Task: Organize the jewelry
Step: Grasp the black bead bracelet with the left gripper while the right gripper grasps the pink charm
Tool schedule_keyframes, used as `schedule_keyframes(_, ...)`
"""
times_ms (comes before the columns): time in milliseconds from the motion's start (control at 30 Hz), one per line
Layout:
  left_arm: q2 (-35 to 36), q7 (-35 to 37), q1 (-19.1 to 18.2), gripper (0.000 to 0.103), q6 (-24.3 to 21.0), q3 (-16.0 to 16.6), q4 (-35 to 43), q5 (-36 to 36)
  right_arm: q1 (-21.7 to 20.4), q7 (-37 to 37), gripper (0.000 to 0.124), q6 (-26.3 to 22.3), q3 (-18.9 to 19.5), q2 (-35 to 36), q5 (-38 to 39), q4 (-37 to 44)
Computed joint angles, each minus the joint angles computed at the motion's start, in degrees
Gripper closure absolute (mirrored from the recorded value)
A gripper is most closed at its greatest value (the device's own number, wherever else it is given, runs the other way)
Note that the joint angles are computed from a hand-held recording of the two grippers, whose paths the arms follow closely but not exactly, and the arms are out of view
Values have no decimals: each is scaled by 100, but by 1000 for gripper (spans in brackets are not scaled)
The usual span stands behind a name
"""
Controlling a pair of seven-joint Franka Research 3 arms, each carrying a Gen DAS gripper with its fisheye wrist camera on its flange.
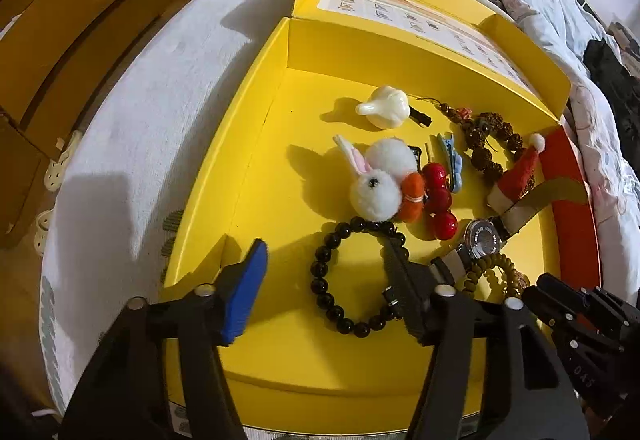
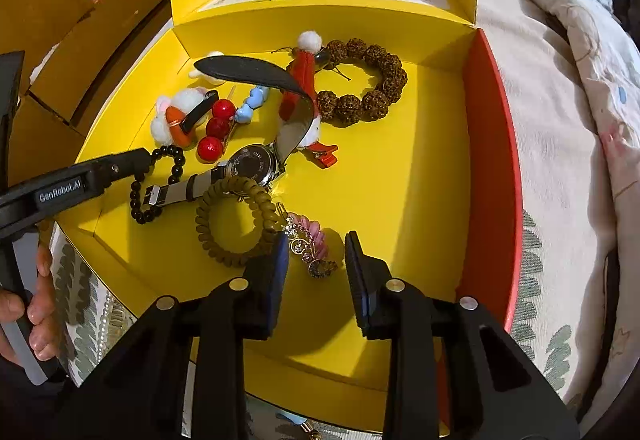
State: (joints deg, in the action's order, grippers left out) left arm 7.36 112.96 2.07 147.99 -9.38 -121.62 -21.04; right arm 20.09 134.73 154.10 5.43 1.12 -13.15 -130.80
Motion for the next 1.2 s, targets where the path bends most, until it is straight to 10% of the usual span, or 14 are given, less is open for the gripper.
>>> schedule_keyframes(67, 65, 94, 53, 73, -291, -14, 138, -175, 4, -30, 95, 26, 2, 6, 39, -2)
schedule_keyframes(1200, 357, -1087, -132, 73, 42, -40, 224, 1423, 264, 520, 100, -567, -84, 318, -1100, 427)
